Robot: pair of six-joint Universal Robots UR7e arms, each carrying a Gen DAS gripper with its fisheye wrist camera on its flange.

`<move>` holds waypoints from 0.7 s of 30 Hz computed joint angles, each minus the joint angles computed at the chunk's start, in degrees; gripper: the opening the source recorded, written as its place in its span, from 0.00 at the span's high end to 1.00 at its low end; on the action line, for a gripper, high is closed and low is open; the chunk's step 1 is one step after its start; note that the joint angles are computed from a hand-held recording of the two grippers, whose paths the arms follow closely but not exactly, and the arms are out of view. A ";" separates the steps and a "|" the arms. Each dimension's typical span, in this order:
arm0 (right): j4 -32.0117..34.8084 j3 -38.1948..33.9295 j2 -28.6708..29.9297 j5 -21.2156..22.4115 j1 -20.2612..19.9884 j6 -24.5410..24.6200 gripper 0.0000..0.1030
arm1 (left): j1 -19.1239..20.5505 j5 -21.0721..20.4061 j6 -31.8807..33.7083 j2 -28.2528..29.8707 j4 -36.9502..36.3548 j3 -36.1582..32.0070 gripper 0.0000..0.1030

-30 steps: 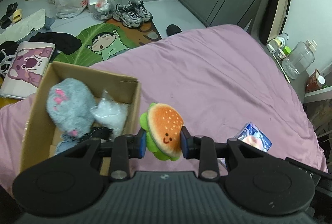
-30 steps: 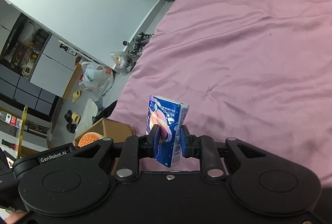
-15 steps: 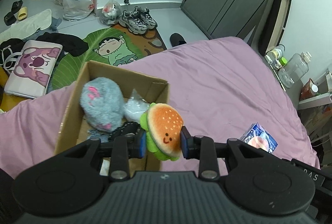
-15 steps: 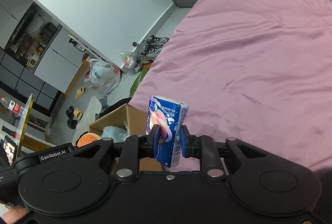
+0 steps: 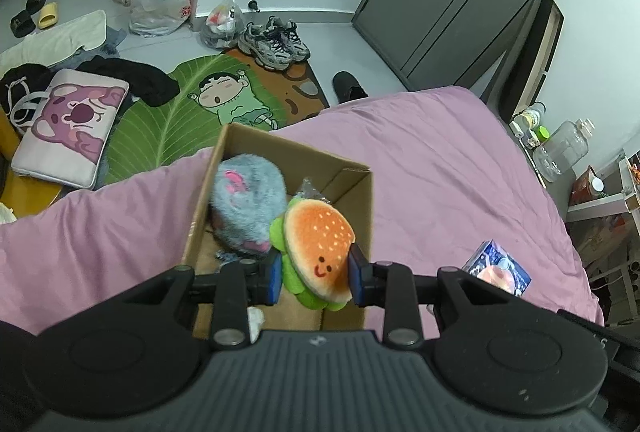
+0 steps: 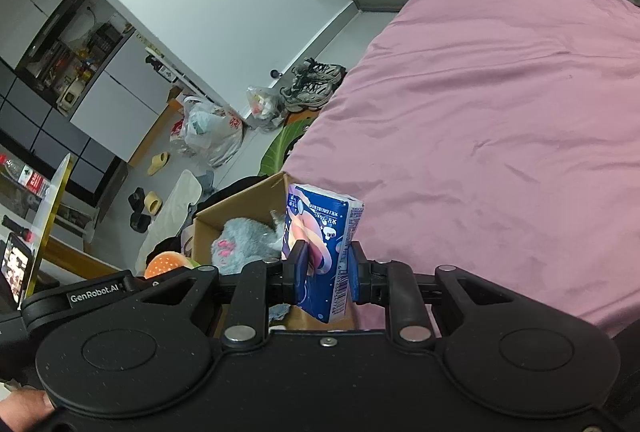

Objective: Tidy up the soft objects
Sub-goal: 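Carry the burger plush with the left tool while the right tool carries the tissue pack over the box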

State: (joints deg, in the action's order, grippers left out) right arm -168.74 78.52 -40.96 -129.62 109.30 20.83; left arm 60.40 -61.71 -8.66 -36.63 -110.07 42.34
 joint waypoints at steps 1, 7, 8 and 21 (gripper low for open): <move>0.14 -0.40 0.35 0.09 0.08 -0.06 0.80 | 0.21 -0.11 0.12 0.03 0.26 -0.29 0.70; 2.33 -2.57 2.18 0.51 0.56 0.39 0.80 | 1.35 -0.78 0.18 -0.54 1.90 -0.55 0.70; 2.68 -2.89 2.44 0.50 0.70 0.44 0.80 | 1.55 -0.92 0.12 -0.50 2.36 -0.79 0.70; 7.08 -6.58 4.52 0.67 0.58 0.18 0.80 | 3.09 -2.40 -0.29 1.09 7.16 -3.41 0.70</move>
State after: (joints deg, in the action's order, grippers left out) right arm -161.66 71.93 -36.44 -128.95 109.88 21.00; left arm 63.49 -64.12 -8.96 -35.54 -102.91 38.93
